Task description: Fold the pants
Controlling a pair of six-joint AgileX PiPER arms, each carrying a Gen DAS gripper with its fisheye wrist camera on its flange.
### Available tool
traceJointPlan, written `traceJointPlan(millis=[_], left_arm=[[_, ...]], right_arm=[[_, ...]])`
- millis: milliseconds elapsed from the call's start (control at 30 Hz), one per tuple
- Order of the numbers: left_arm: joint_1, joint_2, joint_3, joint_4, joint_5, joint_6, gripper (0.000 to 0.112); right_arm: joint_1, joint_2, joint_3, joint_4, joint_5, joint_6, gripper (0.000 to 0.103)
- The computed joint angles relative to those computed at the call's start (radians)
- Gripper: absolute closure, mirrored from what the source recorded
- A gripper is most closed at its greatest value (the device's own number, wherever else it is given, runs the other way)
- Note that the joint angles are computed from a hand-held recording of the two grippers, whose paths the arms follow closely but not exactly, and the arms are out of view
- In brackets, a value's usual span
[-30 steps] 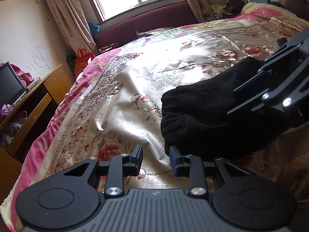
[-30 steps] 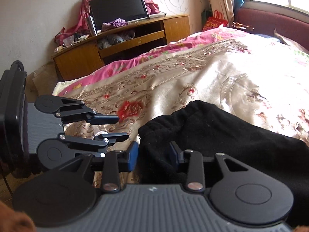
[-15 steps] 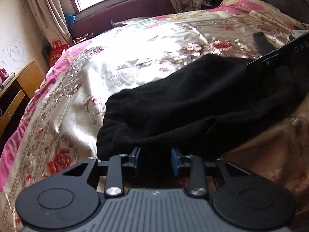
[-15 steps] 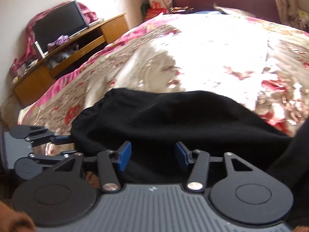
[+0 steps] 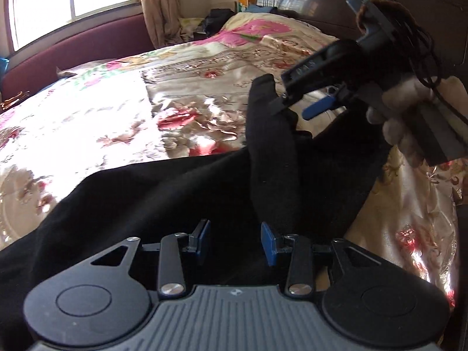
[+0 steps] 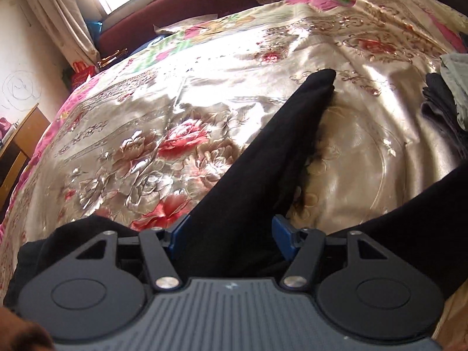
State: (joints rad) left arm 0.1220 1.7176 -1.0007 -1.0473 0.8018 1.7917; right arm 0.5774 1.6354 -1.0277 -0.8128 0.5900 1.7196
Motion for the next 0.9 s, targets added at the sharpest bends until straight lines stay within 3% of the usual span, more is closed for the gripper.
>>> traceJointPlan(millis=[133,300,400,567,667,900], left_arm=[[-0.094,-0.001,0.045,-0.035,-0.107,0.028,0.061],[-0.079,0.016,0.014,-0.011,-0.065,-0.027,0.061],[-0.072,0.027,-0.002,0.006,-0.050,-0.045,0.061],[-0.076,0.020,0.010,0.002,-0.057,-0.039,0.061],[-0.079,0.030,-0.002,0.008,-0.052,-0.053,0.061],[-0.093,0.043,-0.019,0.003,-0.059,-0.061,0.061]], right_arm=[[-0.090,0.027,0.014,0.050,-0.113,-0.029,0.041],[-0.157,0.007,0.077,0.042,-0.238,0.041,0.041],[-0.161,-0.009,0.079,-0.044,-0.246,0.109,0.041],[-0.186,0.019,0.018,-0.064,-0.220,0.093,0.040],[-0.206,0.034,-0.015,-0.018,-0.180,0.036,0.040],[-0.290,0.101,-0.057,0.080,-0.195,-0.072,0.040]])
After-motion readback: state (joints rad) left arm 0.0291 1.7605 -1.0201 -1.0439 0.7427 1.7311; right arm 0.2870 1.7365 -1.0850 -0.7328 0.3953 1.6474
